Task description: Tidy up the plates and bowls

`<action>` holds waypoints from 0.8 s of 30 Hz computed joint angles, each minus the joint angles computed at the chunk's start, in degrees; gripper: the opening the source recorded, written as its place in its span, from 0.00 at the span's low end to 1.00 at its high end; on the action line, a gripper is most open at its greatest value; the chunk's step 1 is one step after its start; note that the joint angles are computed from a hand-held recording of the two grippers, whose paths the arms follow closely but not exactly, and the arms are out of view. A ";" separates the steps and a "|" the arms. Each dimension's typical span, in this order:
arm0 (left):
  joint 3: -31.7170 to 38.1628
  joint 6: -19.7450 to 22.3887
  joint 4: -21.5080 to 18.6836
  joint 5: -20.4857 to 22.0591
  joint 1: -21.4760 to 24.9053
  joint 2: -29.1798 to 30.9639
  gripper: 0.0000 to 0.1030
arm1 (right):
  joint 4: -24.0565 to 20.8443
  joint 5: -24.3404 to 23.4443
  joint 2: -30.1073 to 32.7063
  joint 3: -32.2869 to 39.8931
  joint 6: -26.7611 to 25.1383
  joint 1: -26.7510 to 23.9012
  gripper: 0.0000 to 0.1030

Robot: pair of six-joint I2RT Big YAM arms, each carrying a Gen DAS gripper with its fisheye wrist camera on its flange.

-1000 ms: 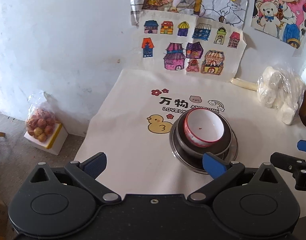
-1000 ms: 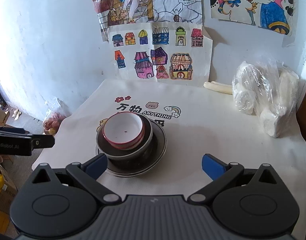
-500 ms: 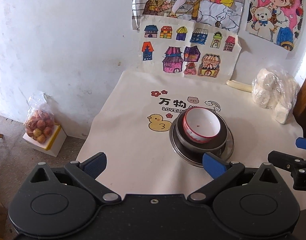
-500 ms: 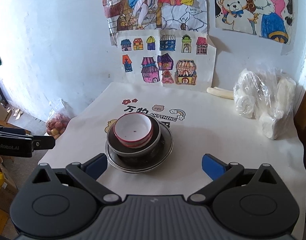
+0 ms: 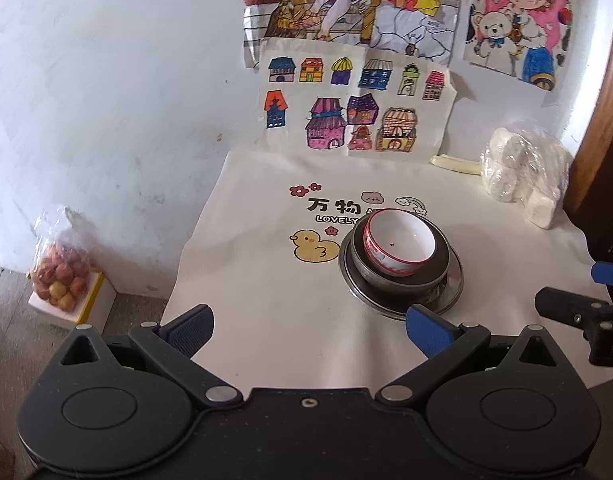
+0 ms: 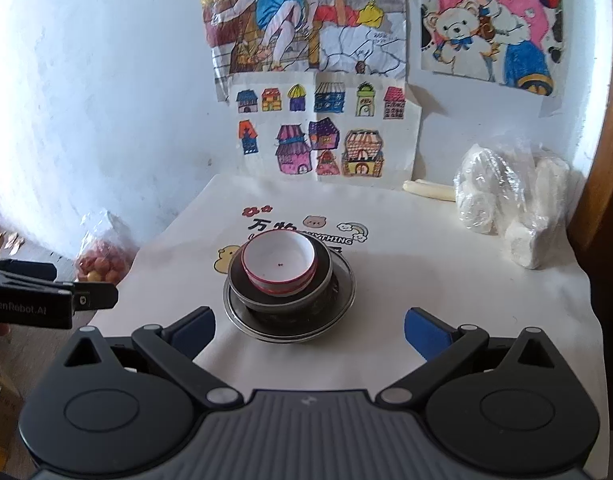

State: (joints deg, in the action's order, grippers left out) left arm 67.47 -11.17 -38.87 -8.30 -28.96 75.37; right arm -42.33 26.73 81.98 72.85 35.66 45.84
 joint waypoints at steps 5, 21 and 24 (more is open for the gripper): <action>-1.60 2.04 0.64 2.27 1.22 -1.70 0.99 | -2.13 3.12 0.23 1.04 3.41 2.37 1.00; -5.97 6.71 1.71 7.76 3.97 -5.95 0.99 | -10.01 9.33 1.84 4.36 12.98 8.44 1.00; -6.30 7.21 1.28 8.39 4.23 -6.18 0.99 | -10.97 9.53 2.10 4.64 14.07 9.03 1.00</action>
